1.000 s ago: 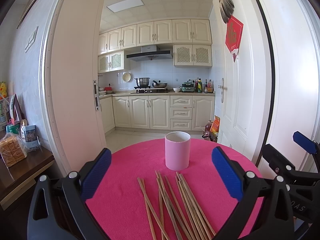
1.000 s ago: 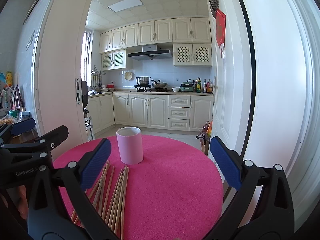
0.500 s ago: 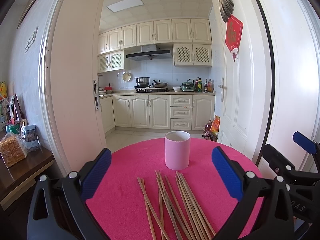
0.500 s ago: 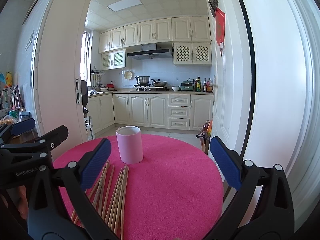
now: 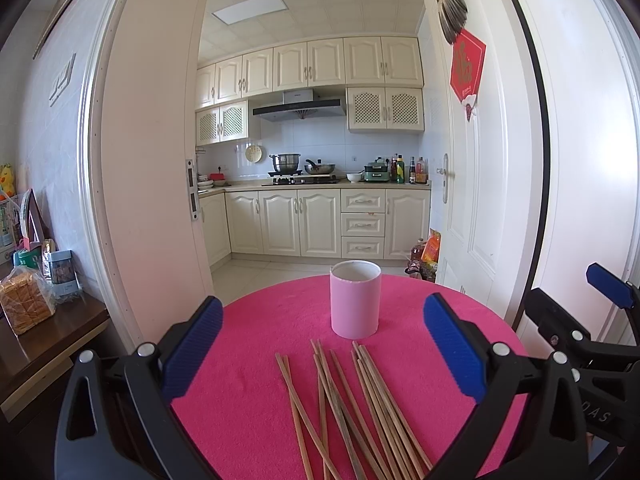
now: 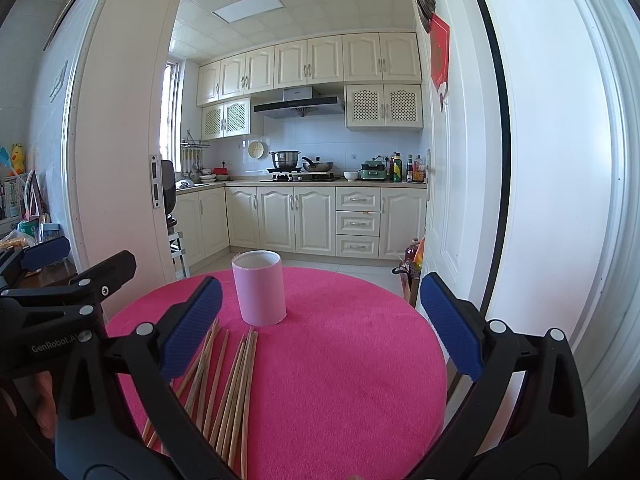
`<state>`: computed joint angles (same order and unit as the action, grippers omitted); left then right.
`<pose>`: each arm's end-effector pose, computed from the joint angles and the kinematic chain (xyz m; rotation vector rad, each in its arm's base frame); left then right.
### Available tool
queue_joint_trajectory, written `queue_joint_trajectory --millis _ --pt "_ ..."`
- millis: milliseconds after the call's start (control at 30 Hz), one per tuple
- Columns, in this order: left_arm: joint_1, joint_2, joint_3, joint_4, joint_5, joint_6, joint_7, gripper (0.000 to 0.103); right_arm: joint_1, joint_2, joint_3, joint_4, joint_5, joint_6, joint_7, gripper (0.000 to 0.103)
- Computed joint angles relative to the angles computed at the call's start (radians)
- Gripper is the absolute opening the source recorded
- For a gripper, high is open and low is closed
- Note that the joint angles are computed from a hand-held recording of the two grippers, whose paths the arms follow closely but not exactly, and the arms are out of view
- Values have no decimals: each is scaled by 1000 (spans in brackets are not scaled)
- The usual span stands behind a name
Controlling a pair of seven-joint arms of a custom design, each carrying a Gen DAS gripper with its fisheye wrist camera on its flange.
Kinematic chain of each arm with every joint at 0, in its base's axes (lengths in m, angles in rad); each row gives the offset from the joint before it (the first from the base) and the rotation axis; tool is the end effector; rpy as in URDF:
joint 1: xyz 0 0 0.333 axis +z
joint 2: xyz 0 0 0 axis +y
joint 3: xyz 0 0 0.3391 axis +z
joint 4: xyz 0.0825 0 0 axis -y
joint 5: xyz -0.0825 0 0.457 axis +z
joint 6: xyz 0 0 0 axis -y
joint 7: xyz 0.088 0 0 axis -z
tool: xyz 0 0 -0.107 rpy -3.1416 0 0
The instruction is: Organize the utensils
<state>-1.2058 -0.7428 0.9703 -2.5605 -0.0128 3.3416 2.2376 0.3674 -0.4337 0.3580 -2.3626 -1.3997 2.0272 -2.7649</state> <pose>0.4998 -0.0572 0.5301 -0.9789 1.8541 -1.3968 0.4084 0.3048 0.5329 -0.9759 1.7424 -1.4306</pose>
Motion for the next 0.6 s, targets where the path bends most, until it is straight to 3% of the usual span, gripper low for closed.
queue_joint_trajectory --millis 600 --pt "6 0 -2 -4 6 0 -4 99 2 2 0 6 6 -3 -4 97"
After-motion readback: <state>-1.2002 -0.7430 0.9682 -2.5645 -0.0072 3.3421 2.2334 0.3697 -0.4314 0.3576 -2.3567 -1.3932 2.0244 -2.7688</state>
